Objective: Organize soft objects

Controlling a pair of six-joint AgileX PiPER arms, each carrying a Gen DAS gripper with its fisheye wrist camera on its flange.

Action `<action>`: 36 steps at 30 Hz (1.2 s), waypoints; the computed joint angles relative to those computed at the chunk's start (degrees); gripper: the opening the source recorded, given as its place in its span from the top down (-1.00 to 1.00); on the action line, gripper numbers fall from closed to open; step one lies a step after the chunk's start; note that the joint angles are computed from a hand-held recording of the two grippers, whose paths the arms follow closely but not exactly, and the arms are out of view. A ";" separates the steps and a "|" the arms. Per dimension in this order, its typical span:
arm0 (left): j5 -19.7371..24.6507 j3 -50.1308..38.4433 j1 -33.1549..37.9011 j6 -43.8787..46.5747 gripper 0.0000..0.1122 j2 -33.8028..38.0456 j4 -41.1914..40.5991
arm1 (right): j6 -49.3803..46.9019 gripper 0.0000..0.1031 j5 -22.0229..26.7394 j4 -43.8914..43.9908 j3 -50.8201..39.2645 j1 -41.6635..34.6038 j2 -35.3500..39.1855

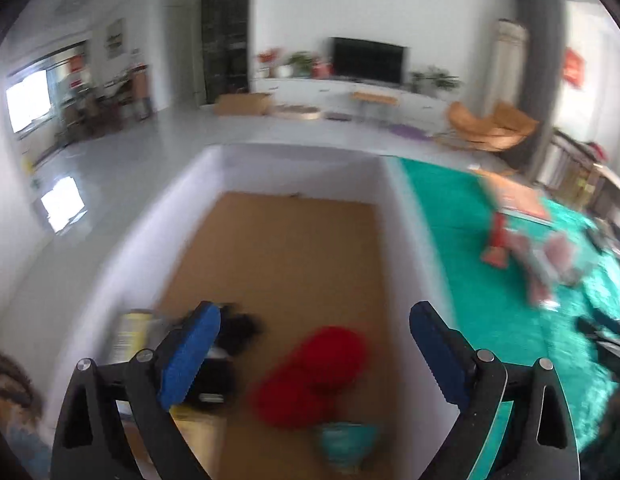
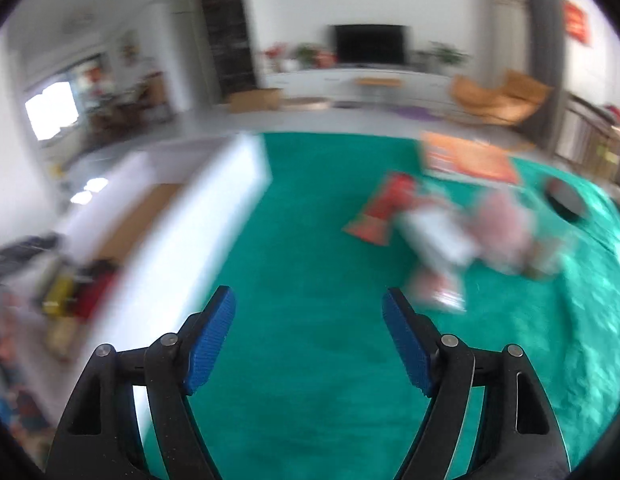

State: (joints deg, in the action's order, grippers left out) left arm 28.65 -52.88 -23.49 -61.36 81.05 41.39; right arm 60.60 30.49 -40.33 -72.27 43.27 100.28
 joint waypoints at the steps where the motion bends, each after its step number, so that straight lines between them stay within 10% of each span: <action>1: -0.60 -1.40 -2.89 0.31 -0.75 1.26 -0.72 | 4.71 -0.53 0.34 -3.38 4.18 -2.14 -0.89; 6: -2.12 -14.95 -16.61 11.78 -0.76 16.03 -11.91 | 16.00 -0.53 -2.79 -8.15 17.65 -13.71 -1.17; 14: 4.00 -39.16 -18.67 15.83 -0.76 41.74 -13.72 | 30.25 -0.52 -3.65 -20.06 24.17 -16.43 -2.57; 36: 3.35 -44.66 -16.46 14.24 -0.84 49.84 -13.10 | 26.96 -0.66 -0.08 -16.24 22.37 -14.46 -2.89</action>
